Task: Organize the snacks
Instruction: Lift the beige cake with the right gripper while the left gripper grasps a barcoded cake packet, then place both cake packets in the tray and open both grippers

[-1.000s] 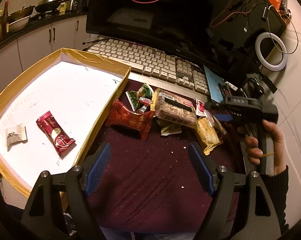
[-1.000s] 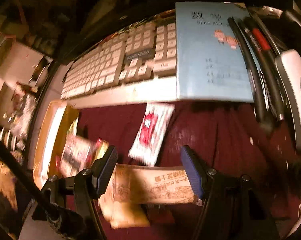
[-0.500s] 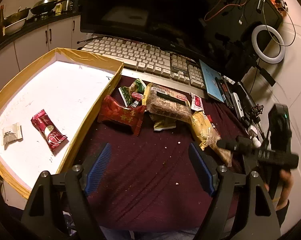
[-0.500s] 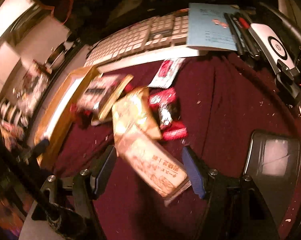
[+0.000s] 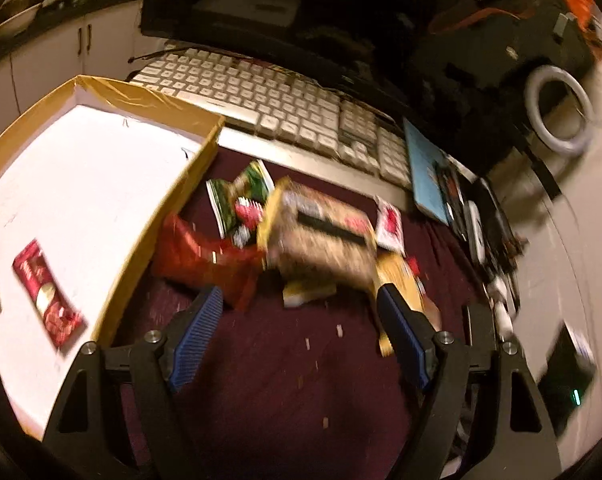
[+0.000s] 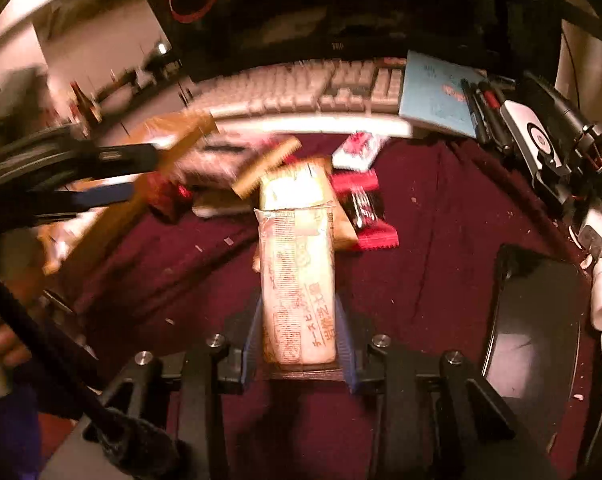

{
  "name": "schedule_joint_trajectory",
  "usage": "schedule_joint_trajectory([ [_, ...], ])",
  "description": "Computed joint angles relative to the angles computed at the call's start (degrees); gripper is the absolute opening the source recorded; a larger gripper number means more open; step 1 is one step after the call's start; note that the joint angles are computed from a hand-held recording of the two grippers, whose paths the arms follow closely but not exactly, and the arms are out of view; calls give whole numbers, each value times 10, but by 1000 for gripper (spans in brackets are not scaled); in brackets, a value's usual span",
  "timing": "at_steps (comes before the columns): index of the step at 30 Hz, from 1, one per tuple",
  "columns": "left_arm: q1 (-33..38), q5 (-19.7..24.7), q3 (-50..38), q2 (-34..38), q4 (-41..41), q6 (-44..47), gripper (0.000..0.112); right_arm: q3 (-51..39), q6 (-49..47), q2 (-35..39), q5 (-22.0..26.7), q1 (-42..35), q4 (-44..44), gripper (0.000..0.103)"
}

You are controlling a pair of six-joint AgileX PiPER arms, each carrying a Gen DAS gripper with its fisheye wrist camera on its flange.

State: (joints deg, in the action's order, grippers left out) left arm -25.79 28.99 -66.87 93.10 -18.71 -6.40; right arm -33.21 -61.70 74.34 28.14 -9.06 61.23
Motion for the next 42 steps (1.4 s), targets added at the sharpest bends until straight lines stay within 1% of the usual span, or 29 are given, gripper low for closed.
schedule_joint_trajectory([
  [1,-1,4,-23,19,18,-16,81,2,-20,-4,10,-9,24,33],
  [4,-4,29,-92,70,74,-65,81,3,-49,-9,11,-5,80,33],
  [5,-6,47,-121,91,98,-85,81,3,-52,-9,6,0,91,33],
  [6,-4,72,-152,113,98,-92,81,-1,-58,-2,0,3,104,33],
  [7,1,95,-178,133,78,-75,81,-7,-75,12,-4,7,130,33],
  [8,0,117,-204,153,80,-75,81,-2,-80,9,-3,8,139,33],
  [9,-4,125,-216,162,95,-89,81,-10,-94,27,-5,12,157,33],
  [10,-10,126,-221,168,112,-102,81,-14,-102,39,-13,18,166,33],
  [12,-17,120,-218,168,113,-92,81,-13,-135,54,-24,24,202,33],
  [14,-25,103,-199,157,123,-99,77,-15,-137,58,-37,27,217,33],
  [16,-29,95,-183,147,114,-85,66,-26,-126,65,-37,29,210,33],
  [18,-32,97,-173,136,108,-76,62,-32,-116,62,-64,47,198,33],
  [19,-31,96,-169,133,98,-65,59,-39,-90,63,-88,63,171,33],
  [20,-27,97,-164,130,73,-41,58,-46,-68,66,-101,73,150,33],
  [23,-15,110,-180,139,39,-11,58,-62,-47,78,-113,85,133,33],
  [25,-3,123,-198,156,13,13,61,-70,-21,83,-122,94,112,33],
  [27,11,143,-207,170,-45,59,61,-67,-29,84,-134,101,124,33],
  [28,12,135,-197,164,-51,65,55,-64,-43,82,-138,103,139,33],
  [29,9,123,-183,154,-55,68,51,-62,-56,82,-137,102,151,33],
  [30,10,107,-160,139,-82,88,41,-61,-79,83,-126,95,173,33],
  [31,13,100,-145,128,-105,103,35,-59,-100,83,-110,84,194,33],
  [32,12,89,-127,113,-122,114,34,-58,-110,84,-95,74,205,33],
  [34,3,57,-92,82,-133,135,28,-55,-146,90,-48,42,242,33],
  [35,3,43,-72,66,-155,150,26,-55,-157,94,-28,29,254,33],
  [36,7,41,-61,56,-175,167,24,-52,-167,97,-12,18,265,33],
  [37,12,38,-49,46,-201,188,23,-50,-169,97,-6,13,270,33],
  [38,20,37,-33,32,-233,213,22,-48,-163,93,-13,17,266,33],
  [39,29,39,-23,21,-254,227,20,-45,-162,86,-20,21,263,33],
  [42,48,29,14,-16,-303,264,19,-36,-164,69,-17,31,269,33],
])
